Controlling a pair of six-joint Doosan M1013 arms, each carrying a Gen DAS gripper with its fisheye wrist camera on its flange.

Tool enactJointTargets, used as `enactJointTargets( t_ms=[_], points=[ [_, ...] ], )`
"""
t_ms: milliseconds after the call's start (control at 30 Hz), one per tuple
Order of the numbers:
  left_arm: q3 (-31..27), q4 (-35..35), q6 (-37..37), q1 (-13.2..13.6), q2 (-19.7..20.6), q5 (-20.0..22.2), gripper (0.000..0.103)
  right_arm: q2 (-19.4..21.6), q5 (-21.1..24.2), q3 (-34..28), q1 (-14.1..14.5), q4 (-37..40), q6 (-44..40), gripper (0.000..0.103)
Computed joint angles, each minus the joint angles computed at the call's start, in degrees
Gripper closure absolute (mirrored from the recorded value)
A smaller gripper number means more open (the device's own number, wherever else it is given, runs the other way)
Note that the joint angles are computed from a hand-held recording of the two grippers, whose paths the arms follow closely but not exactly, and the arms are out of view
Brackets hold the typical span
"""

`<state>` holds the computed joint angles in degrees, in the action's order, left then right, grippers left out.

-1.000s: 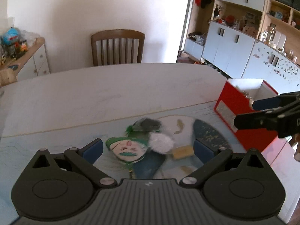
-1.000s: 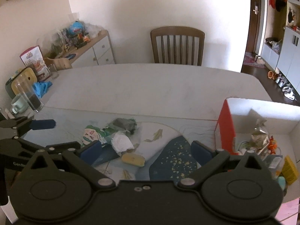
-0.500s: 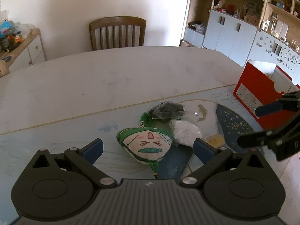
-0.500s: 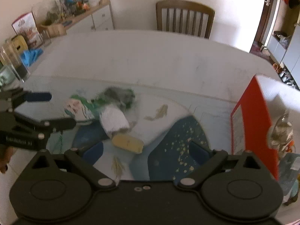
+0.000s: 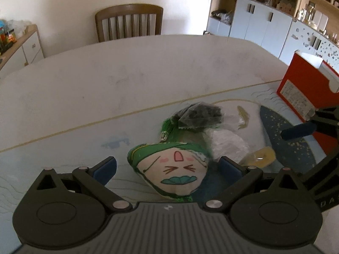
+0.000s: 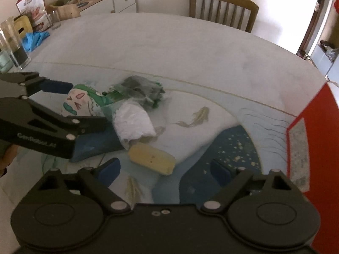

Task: Organize objects
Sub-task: 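Reach the left gripper to the green-white plush ball while the right approaches the yellow soap, then close the left gripper on the plush ball while the right grasps the yellow soap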

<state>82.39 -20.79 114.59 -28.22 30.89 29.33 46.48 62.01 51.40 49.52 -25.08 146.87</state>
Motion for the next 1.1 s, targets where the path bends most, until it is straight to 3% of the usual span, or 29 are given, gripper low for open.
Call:
enactJointTargets(
  t_ms=[167,400,533,667,1000,1100],
  points=[
    [-0.68,0.18,-0.97,0.11,0.68,0.82,0.000,0.72,-0.44,-0.86,-0.11,0.20,-0.18,0.025],
    [-0.98,-4.64,0.84,0.67,0.92,1.14,0.002,0.95,-1.23,-0.94,-0.09,0.34,0.47,0.030],
    [-0.45,-6.33,2.20,0.67,0.47,0.70,0.023,0.92,-1.05,-0.90,0.11,-0.23,-0.29,0.040],
    [0.22,-6.40,2.29,0.55,-0.20,0.08,0.027,0.75,-0.42,-0.75,0.41,-1.06,-0.41,0.053],
    [2.66,-3.18,-3.44,0.18,-3.03,-0.42,0.031,-0.53,-0.68,0.79,0.96,-1.89,0.67,0.054],
    [4.11,-5.00,-2.80,0.27,-4.59,-0.92,0.031,-1.46,-1.08,1.88,1.23,-2.58,2.02,0.054]
  ],
)
